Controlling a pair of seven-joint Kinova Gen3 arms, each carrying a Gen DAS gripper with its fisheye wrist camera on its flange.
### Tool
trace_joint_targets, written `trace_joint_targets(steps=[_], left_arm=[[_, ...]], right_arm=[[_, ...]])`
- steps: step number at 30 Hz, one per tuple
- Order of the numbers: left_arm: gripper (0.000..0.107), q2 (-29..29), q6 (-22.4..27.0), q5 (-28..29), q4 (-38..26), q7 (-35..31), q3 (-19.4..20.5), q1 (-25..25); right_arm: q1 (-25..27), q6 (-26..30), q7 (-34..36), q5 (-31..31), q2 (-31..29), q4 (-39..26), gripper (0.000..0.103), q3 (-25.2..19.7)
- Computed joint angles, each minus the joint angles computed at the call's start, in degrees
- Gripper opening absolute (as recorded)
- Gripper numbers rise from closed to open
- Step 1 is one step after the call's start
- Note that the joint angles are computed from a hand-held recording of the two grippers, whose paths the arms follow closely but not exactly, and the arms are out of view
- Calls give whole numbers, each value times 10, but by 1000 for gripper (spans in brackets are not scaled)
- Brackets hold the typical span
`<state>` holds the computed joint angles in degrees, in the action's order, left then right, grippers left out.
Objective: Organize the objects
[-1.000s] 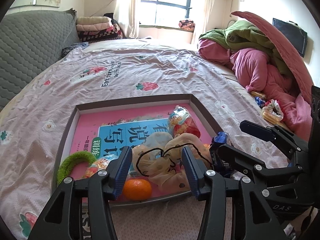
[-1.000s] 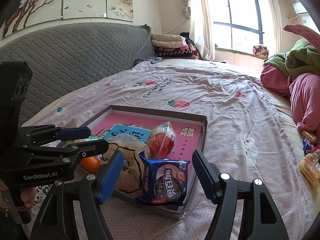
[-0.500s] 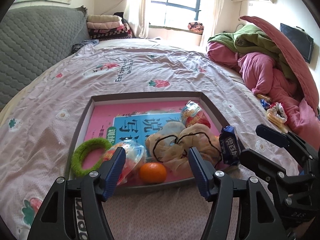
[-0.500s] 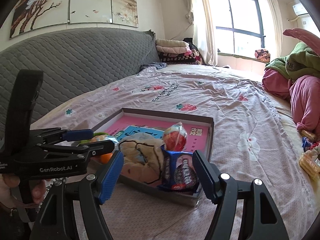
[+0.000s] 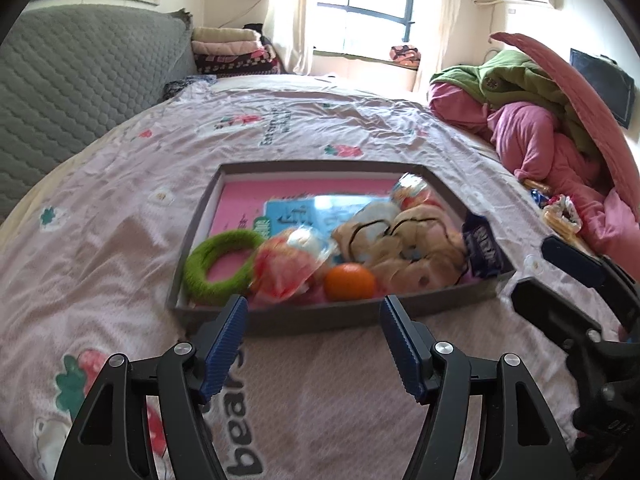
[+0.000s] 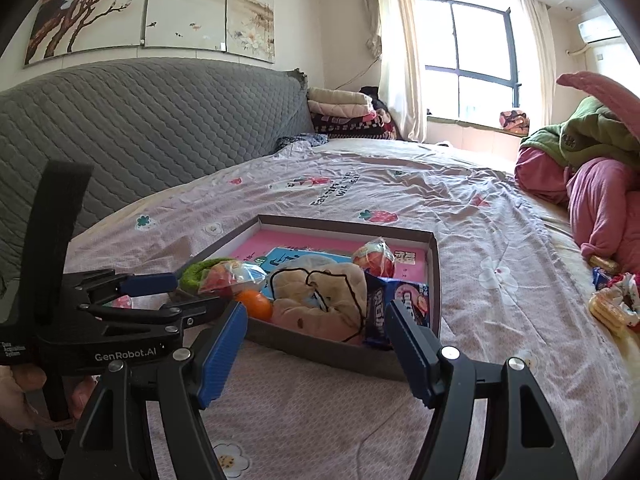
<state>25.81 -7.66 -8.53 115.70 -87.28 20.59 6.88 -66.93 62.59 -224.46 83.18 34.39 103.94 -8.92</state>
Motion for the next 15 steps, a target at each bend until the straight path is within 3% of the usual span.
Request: trace_joint_targets(steps=[3, 5, 15], left_arm=[[75, 1, -10, -12, 15, 10, 27, -32], [75, -4, -24, -10, 27, 12, 13, -23], [75, -22, -49, -50, 64, 46, 24, -50]], right_arm=[[-12, 16, 10, -15, 10, -15, 71, -1], [-18, 23, 14, -23, 15, -23, 71, 2], [-38, 27, 32, -71, 34, -54, 71, 17]])
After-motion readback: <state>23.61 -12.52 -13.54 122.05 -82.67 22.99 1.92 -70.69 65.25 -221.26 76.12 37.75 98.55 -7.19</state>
